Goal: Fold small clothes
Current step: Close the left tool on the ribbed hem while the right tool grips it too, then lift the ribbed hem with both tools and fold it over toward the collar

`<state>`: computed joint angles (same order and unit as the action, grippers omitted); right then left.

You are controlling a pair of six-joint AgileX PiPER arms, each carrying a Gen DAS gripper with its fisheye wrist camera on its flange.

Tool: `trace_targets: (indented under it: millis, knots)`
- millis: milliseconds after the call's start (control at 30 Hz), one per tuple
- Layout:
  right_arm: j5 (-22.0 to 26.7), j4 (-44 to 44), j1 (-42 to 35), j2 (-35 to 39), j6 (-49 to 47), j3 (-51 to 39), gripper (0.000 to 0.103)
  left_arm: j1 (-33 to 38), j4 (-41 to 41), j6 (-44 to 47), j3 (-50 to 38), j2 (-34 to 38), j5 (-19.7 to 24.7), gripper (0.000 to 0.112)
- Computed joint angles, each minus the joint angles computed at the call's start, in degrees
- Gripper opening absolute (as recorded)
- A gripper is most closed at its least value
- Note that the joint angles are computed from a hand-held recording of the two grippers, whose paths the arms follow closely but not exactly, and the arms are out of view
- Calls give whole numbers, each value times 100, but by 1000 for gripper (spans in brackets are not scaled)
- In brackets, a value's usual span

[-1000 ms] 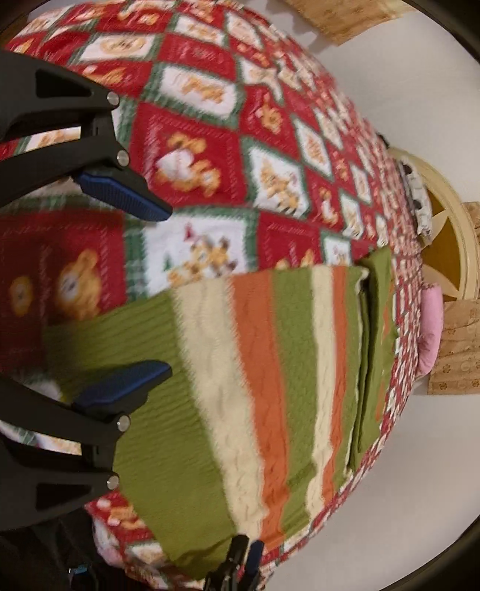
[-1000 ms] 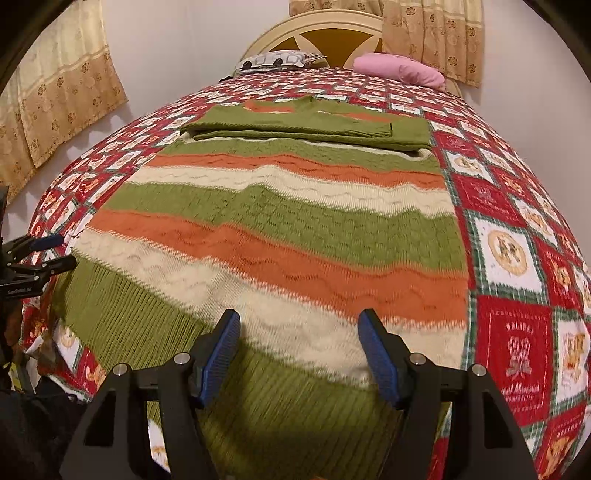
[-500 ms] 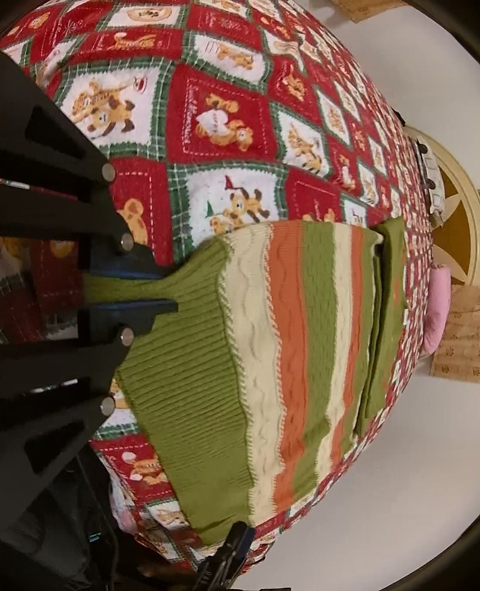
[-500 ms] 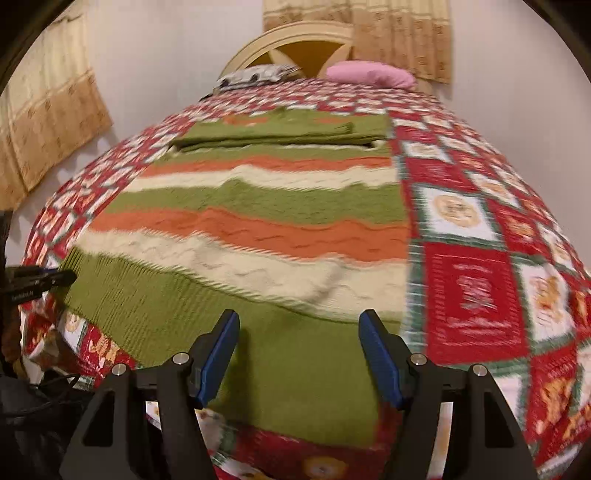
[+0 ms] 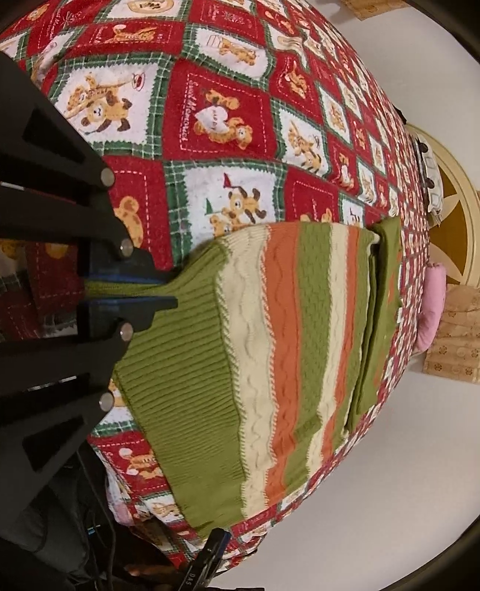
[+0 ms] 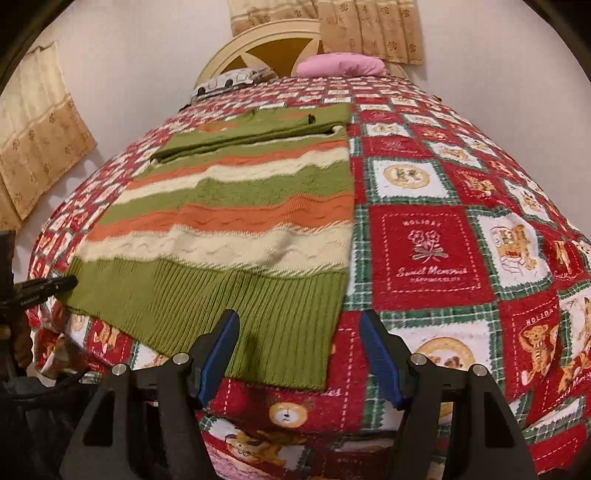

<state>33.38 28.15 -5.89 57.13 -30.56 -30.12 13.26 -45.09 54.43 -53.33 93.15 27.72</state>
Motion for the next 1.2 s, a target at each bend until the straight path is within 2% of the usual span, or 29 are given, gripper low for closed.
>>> trace_targets:
  millis: [67,100,167,233,300,400,467,567,633,833,967,1100,1200]
  knots:
    - [-16,32,8,126,12,23,68,-43,41,-45,46,-2,-103,10]
    - [-79,12,47,119,50,57,68,-46,20,-48,60,1,-122,16]
    - [-171,-260,221,60,332,100,60,-23,-14,-40,72,21,-108,24]
    - [-236,-446,308,9,514,134,21,49,-243,204,93,33,-34,22]
    - [-22,146,-40,70,-163,118,16,97,-367,415,91,33,70,11]
    - [435,1043,-706,97,-1127,120,7,175,-525,619,120,-35,116,6]
    - [858,1757,-1303,46,-1902,119,5,292,-838,903,133,-71,235,6]
    - [1262,2289,-1716,90,-2487,104,5,378,-1153,1228,156,-113,362,6]
    - [1305,2378,-1772,211,-2566,110,4,393,-1201,1257,145,-124,399,6]
    - [1984,3011,-2363,577,-2950,-216,4,597,-1428,1334,-201,24,815,6]
    - [2004,3338,-2313,943,-2905,-554,4,654,-1500,1113,-627,268,1120,5]
    - [1882,3473,-2019,996,-2791,-962,4,536,-1487,952,-1042,329,1086,5]
    - [1716,3534,-1795,1126,-2657,-1307,4,537,-1452,806,-1453,460,1227,5]
